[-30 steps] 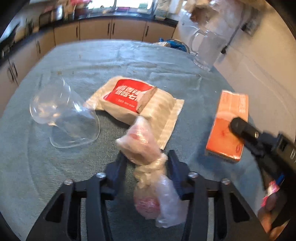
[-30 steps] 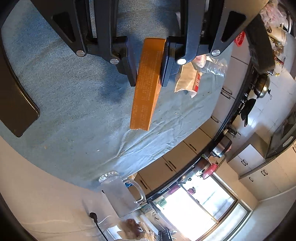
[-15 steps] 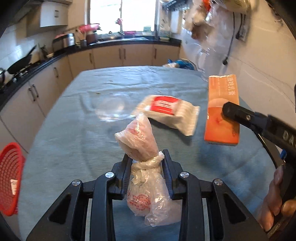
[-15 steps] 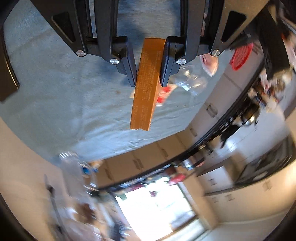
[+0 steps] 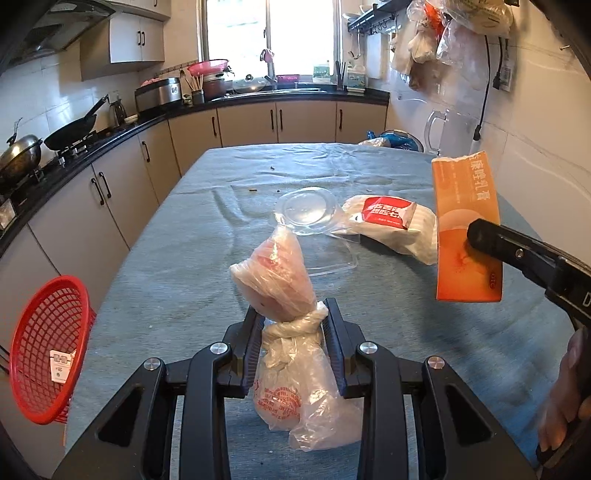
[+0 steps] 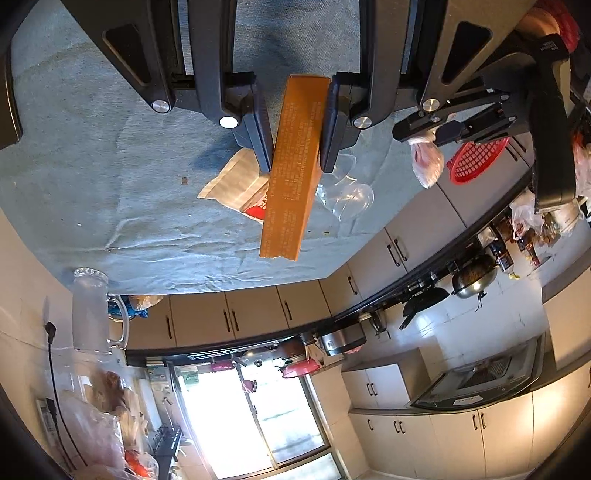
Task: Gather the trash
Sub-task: 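Carry the plastic bag and the orange box over the red basket with both tools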
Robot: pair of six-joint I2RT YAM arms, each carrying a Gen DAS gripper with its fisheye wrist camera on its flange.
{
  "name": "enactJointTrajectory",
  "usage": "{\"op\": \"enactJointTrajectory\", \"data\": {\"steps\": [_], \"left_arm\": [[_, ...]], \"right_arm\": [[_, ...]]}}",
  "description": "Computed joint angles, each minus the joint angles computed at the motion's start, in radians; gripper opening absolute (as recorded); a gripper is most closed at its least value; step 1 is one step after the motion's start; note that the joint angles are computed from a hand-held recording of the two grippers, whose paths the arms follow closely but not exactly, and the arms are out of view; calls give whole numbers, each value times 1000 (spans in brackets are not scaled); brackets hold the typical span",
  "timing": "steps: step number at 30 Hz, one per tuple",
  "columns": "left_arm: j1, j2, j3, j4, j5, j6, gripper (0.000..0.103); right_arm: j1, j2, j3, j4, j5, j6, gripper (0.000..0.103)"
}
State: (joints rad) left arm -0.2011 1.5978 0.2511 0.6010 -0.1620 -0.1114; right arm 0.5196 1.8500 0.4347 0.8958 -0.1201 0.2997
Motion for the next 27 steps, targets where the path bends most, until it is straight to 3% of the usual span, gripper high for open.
{"op": "enactJointTrajectory", "data": {"steps": [16,27], "left_arm": [[58,-222,-124,-38,-2,49,31],[162,-379,-189,-94,69,85,31]], "right_arm": [[43,-22,5,-50,1,41,28],[208,-81,23,-137,104,72,28]]}}
